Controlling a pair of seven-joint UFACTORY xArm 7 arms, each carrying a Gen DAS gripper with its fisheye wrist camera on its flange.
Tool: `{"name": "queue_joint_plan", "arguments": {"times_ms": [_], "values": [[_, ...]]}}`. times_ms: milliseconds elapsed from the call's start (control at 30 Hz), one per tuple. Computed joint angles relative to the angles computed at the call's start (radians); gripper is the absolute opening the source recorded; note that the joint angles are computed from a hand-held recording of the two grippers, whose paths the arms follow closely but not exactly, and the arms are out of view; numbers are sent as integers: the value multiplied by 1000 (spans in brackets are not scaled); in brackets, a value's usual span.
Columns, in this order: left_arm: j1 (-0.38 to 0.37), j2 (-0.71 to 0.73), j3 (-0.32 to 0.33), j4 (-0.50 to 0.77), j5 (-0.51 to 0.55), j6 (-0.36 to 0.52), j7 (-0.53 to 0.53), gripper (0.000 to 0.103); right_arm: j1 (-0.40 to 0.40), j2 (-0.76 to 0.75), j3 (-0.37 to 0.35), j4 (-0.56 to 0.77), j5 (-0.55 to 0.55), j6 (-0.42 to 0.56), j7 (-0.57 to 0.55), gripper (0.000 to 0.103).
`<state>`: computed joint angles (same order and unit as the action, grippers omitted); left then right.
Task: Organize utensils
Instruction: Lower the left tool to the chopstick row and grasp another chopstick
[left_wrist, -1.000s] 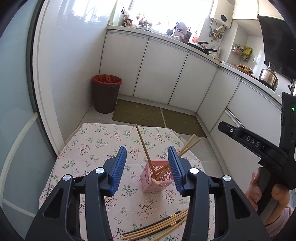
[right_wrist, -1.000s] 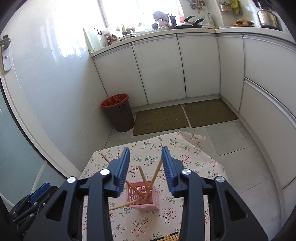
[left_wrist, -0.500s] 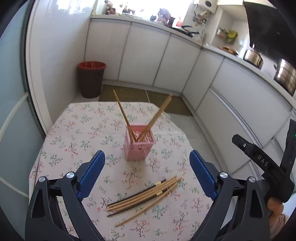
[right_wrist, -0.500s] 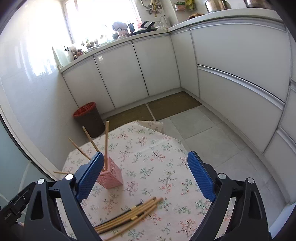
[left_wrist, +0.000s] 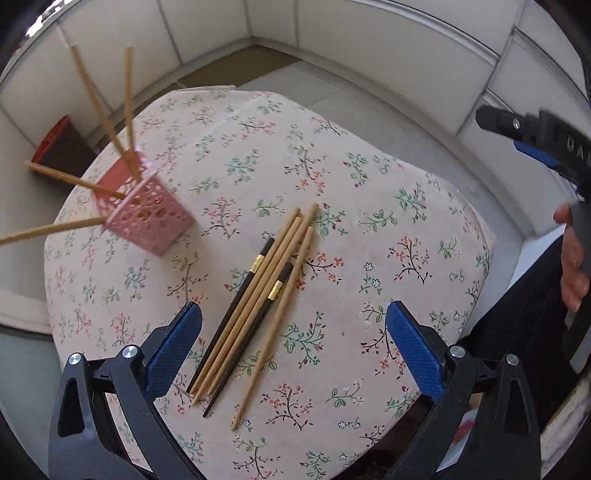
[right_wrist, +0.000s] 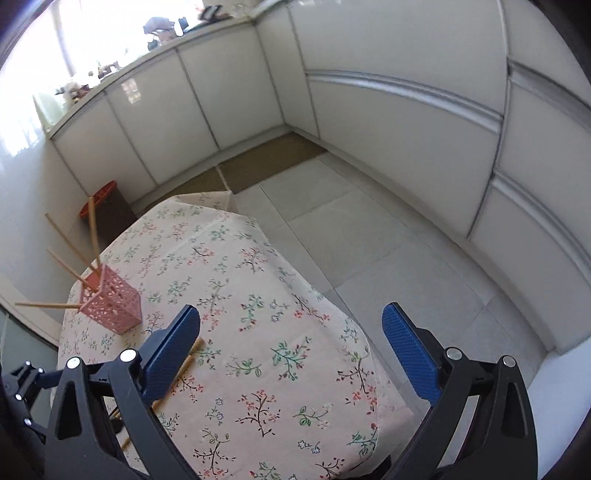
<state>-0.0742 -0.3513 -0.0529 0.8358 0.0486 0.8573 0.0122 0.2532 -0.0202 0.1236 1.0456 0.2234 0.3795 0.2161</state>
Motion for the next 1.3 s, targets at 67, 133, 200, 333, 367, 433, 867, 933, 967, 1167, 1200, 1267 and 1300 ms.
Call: {"name": "queue_joint_plan", "arguments": {"times_ms": [67, 133, 200, 333, 367, 433, 867, 933, 967, 1167, 1200, 1267, 1300], "values": [[-19, 53, 10, 20, -8, -2, 81, 93, -6, 40, -9, 39, 120, 56, -46, 96], [-38, 101, 30, 48, -63, 13, 175, 88, -22, 81, -9, 79, 202, 120, -57, 96], [-46, 141, 42, 72, -115, 24, 262, 80, -42, 116, -3, 116, 292, 189, -80, 96], [-36, 228, 38, 135, -163, 55, 332, 63, -65, 169, 11, 166, 362, 273, -82, 96], [-29, 251, 37, 148, -166, 57, 331, 58, -68, 175, 15, 172, 370, 283, -85, 96], [-17, 293, 41, 181, -212, 76, 344, 52, -68, 185, 22, 182, 374, 291, -94, 96], [7, 414, 19, 268, -183, 114, 320, 52, -64, 216, 24, 213, 312, 298, -61, 96], [11, 425, 19, 279, -177, 122, 323, 52, -63, 219, 25, 214, 301, 298, -53, 96], [11, 432, 19, 283, -164, 128, 317, 51, -63, 222, 24, 218, 294, 301, -49, 96], [-7, 455, 15, 295, -67, 109, 195, 32, -59, 229, 21, 223, 254, 300, -11, 96], [-9, 450, 17, 287, -51, 89, 164, 26, -57, 228, 19, 221, 245, 297, 1, 96], [7, 441, 27, 267, -72, 51, 139, 9, -54, 232, 16, 223, 225, 297, 28, 96], [14, 433, 30, 256, -88, 34, 138, 8, -53, 235, 15, 227, 213, 302, 39, 96]]}}
